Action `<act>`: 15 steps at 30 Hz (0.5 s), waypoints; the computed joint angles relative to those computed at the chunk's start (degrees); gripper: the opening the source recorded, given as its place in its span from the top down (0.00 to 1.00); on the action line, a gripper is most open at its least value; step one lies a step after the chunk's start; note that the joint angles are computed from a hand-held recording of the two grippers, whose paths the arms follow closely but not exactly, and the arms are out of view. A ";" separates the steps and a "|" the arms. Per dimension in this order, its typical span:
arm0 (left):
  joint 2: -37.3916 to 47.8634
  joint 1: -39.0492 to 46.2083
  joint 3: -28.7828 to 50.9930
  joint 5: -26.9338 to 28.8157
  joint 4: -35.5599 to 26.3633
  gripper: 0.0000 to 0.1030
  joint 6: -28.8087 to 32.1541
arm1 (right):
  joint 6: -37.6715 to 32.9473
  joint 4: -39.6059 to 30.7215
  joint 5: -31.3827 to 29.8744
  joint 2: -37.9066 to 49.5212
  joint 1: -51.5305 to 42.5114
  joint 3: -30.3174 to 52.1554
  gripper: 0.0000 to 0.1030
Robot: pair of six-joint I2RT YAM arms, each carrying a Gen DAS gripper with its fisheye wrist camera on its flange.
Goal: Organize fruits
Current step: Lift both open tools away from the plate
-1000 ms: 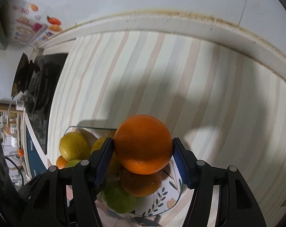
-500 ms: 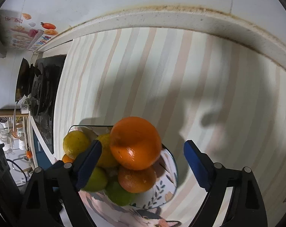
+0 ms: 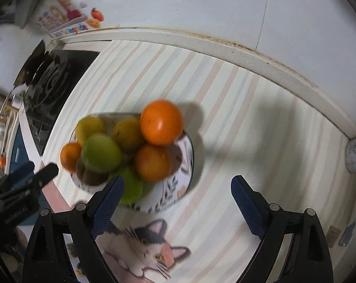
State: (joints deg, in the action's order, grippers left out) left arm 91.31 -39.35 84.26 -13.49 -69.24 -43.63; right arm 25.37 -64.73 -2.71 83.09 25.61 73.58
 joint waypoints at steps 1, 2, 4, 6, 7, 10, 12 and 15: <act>-0.97 -0.85 -0.72 -0.45 -0.34 0.16 -0.91 | 0.14 -0.40 0.28 -1.44 0.43 -0.82 0.09; -1.51 -1.71 -1.10 -0.95 -0.76 0.16 -2.01 | 0.75 -1.13 1.36 -3.07 1.56 -1.51 0.09; -2.98 -3.45 -2.07 -1.67 -1.37 0.16 -4.11 | 1.32 -2.14 2.64 -5.41 2.83 -2.34 0.09; -4.60 -5.42 -2.44 -2.59 -2.70 0.16 -6.34 | 2.15 -3.49 4.28 -7.71 4.56 -2.70 0.09; -5.05 -6.40 -2.20 -3.03 -3.44 0.16 -7.35 | 2.94 -4.46 5.35 -9.12 5.78 -2.89 0.09; -6.63 -10.52 -1.28 -5.82 -6.64 0.16 -11.39 | 5.01 -7.22 7.21 -12.61 8.93 -2.93 0.09; -7.43 -12.78 -0.38 -7.03 -8.40 0.16 -13.83 | 6.12 -9.64 9.25 -14.85 11.36 -2.20 0.09; -8.20 -17.16 2.03 -9.59 -11.95 0.16 -18.03 | 7.77 -12.95 11.47 -17.32 14.18 -0.32 0.09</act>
